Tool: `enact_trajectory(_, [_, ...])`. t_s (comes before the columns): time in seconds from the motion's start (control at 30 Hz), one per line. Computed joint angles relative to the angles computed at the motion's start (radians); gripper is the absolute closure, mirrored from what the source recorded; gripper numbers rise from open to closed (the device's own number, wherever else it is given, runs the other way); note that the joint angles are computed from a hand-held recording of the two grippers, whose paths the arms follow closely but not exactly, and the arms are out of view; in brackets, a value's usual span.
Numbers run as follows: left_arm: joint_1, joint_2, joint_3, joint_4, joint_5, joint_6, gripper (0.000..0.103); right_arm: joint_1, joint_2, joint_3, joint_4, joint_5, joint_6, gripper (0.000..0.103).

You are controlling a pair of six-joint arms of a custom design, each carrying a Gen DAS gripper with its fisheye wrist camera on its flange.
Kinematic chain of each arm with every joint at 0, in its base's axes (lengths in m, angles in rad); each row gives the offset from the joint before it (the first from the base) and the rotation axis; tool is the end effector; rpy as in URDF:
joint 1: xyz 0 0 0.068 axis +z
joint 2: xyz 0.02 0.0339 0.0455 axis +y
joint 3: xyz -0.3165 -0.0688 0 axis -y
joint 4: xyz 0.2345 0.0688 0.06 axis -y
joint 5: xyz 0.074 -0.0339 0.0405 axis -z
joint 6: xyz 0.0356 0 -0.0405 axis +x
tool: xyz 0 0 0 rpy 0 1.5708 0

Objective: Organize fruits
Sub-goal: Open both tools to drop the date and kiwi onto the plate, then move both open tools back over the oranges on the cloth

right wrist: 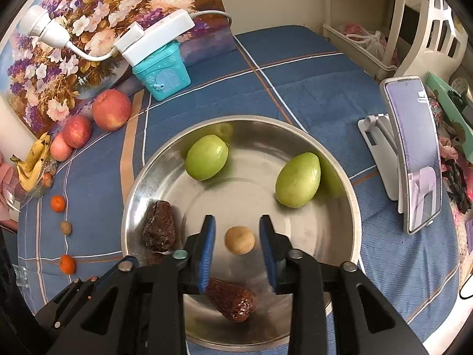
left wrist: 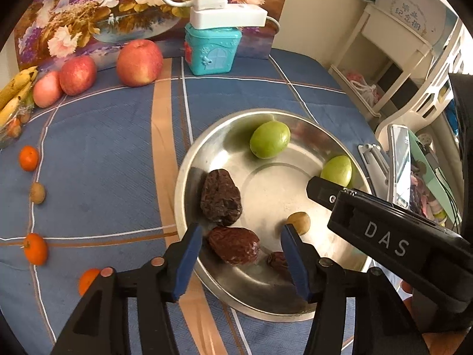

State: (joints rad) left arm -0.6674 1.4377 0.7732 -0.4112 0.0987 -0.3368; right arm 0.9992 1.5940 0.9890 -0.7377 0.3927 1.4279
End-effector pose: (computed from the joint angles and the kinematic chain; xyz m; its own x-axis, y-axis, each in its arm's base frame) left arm 0.1954 -0.1585 0.2335 -0.8680 0.2653 -0.4198 0.3876 0.8903 -0.2388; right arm 0.1621 0.2269 0.2418 -0.7978 0.4501 -0.4012 0.4176 0.8924 0.1707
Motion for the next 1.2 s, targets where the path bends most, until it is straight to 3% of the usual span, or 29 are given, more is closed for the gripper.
enact_trajectory(0.13, [0.018, -0.005, 0.004, -0.009, -0.004, -0.005, 0.024, 0.003, -0.002, -0.001, -0.014, 0.006, 0.019, 0.046])
enact_trajectory(0.2, [0.029, -0.006, 0.003, -0.014, 0.002, -0.011, 0.022, 0.007, -0.001, 0.002, -0.024, 0.010, 0.034, 0.040])
enact_trajectory(0.4, [0.050, -0.020, -0.013, 0.001, -0.016, -0.011, 0.004, 0.013, -0.002, 0.008, -0.054, 0.029, 0.067, 0.031])
enact_trajectory(0.7, [0.143, -0.038, -0.027, -0.011, -0.055, -0.007, 0.000, 0.019, 0.005, 0.016, -0.077, 0.043, 0.094, 0.028])
enact_trajectory(0.97, [0.318, -0.049, -0.024, -0.057, -0.105, -0.012, 0.000, 0.022, 0.011, 0.022, -0.086, 0.042, 0.095, 0.028])
enact_trajectory(1.2, [0.481, -0.070, -0.022, -0.085, -0.120, 0.045, 0.000, 0.026, 0.051, 0.062, -0.089, 0.036, 0.062, 0.028])
